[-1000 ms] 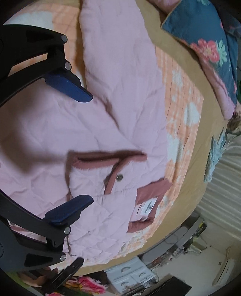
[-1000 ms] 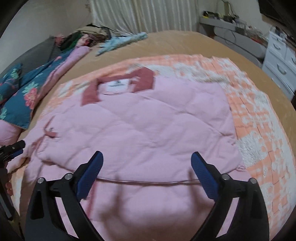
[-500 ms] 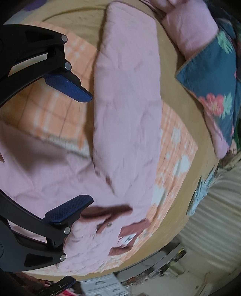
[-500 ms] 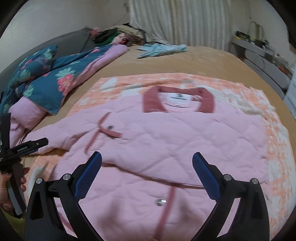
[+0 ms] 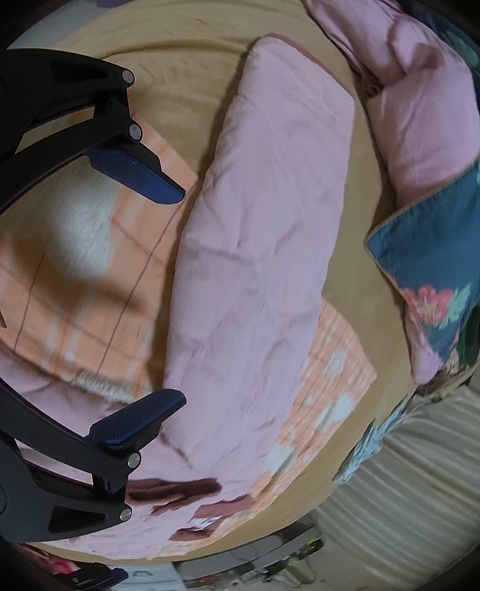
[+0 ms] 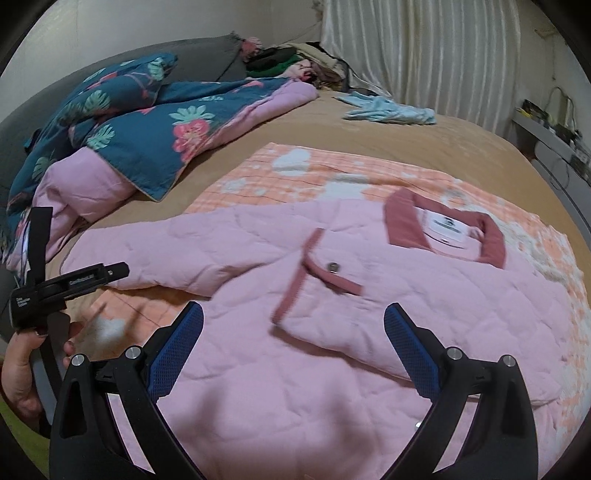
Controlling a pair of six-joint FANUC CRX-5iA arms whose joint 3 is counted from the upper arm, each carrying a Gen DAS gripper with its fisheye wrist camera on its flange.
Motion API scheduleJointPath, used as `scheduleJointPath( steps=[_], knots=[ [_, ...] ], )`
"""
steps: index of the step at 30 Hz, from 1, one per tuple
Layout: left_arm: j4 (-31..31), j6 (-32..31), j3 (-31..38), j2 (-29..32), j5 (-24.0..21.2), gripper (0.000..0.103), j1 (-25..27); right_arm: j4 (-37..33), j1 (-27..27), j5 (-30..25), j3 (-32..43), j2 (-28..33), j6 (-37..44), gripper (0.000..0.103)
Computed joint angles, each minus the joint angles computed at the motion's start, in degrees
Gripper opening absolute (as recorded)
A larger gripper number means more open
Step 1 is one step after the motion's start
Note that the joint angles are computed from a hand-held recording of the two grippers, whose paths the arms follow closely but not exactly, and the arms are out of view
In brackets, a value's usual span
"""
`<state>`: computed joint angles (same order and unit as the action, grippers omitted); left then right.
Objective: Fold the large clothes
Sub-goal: 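Move the left gripper to the other sleeve cuff, then grasp the sleeve cuff with the left gripper and lift it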
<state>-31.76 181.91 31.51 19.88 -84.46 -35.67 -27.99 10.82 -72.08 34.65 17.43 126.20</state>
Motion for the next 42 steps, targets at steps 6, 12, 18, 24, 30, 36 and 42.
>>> scheduleJointPath(
  steps=[6, 12, 18, 24, 30, 36, 42],
  knots=[
    [-0.2, 4.0, -3.9, -2.3, 0.1, 0.094, 0.8, 0.8, 3.7, 0.3, -1.8, -1.0, 0.9, 0.098],
    [-1.0, 8.9, -8.2, -5.0, 0.9, 0.094, 1.4, 1.8, 6.9, 0.5, -3.4, -1.6, 1.6, 0.098],
    [-0.5, 12.5, -11.7, -6.8, 1.4, 0.094, 2.7, 3.0, 9.2, 0.5, -4.1, -1.1, 1.2, 0.098],
    [-0.9, 18.7, -17.0, -10.0, 4.2, 0.094, 3.9, 3.3, 10.6, 0.0, -3.9, -0.1, 0.5, 0.098],
    [-3.1, 25.1, -20.8, -12.2, 5.7, 0.094, 4.7, 2.8, 10.6, -0.6, -3.8, 0.3, -0.2, 0.098],
    [-5.9, 28.7, -22.0, -13.0, 3.5, 0.062, 4.8, 2.6, 9.0, -0.8, -3.6, 0.6, -0.4, 0.098],
    [-12.3, 28.9, -20.4, -14.3, -0.2, 0.015, 1.0, 1.6, 5.3, -1.1, -2.6, 0.7, -1.5, 0.098]
  ],
)
